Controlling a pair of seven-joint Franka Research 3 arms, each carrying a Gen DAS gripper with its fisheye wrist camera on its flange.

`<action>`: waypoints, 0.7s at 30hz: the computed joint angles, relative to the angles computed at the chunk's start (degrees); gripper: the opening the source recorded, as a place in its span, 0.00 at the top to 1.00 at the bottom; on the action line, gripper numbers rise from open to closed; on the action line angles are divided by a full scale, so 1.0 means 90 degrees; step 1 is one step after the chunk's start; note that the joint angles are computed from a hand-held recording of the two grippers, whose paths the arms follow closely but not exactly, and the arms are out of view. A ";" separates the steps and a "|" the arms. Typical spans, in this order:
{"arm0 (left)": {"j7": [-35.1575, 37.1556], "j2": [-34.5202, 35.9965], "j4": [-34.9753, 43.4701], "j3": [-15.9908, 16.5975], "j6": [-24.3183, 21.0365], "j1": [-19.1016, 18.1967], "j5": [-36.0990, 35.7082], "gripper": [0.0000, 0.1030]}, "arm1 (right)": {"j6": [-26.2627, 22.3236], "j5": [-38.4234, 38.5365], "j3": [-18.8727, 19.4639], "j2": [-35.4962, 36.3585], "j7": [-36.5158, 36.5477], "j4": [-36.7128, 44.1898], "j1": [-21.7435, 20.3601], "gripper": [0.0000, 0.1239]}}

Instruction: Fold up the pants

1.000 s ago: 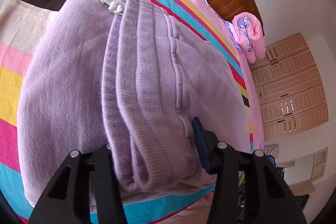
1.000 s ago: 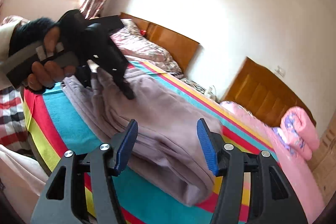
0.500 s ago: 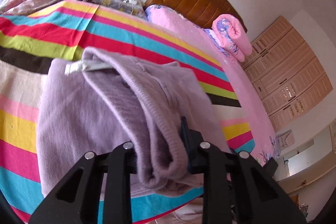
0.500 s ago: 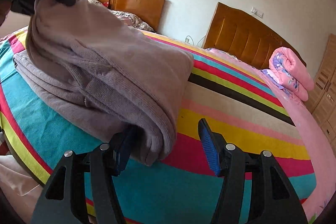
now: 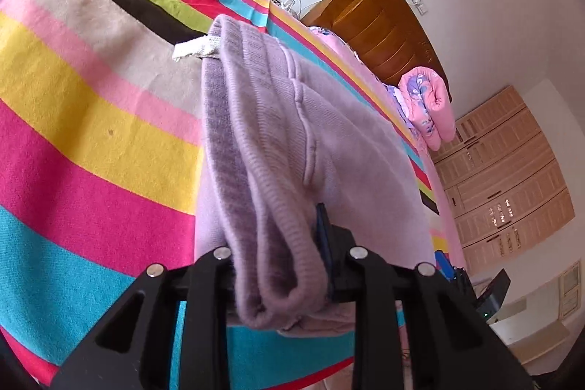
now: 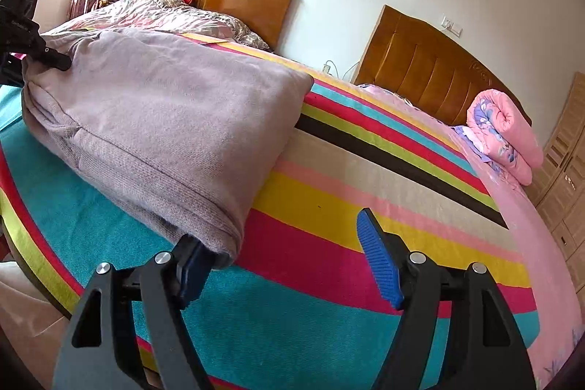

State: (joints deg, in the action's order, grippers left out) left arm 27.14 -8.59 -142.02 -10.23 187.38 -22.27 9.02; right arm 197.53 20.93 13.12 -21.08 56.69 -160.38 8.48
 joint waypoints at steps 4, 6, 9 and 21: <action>-0.1116 -0.0306 0.0092 -0.1335 -0.0196 0.1561 0.1245 0.75 | 0.0049 0.0045 0.0128 -0.0153 -0.0058 -0.0091 -0.0041 0.44; -0.0922 -0.0164 0.0148 -0.0965 -0.0352 0.1169 0.1131 0.74 | -0.0102 0.0117 -0.0136 -0.0055 -0.0169 -0.0017 0.0178 0.44; -0.0371 -0.0052 -0.0167 -0.0860 0.0188 0.0981 0.0252 0.72 | -0.0365 -0.0512 -0.1171 -0.0161 0.0233 -0.0042 0.0920 0.43; -0.2158 -0.0818 0.2710 -0.5334 -0.6341 0.4031 0.4401 0.05 | -0.2501 0.0282 -0.5050 -0.2188 -0.1197 0.0512 0.4722 0.44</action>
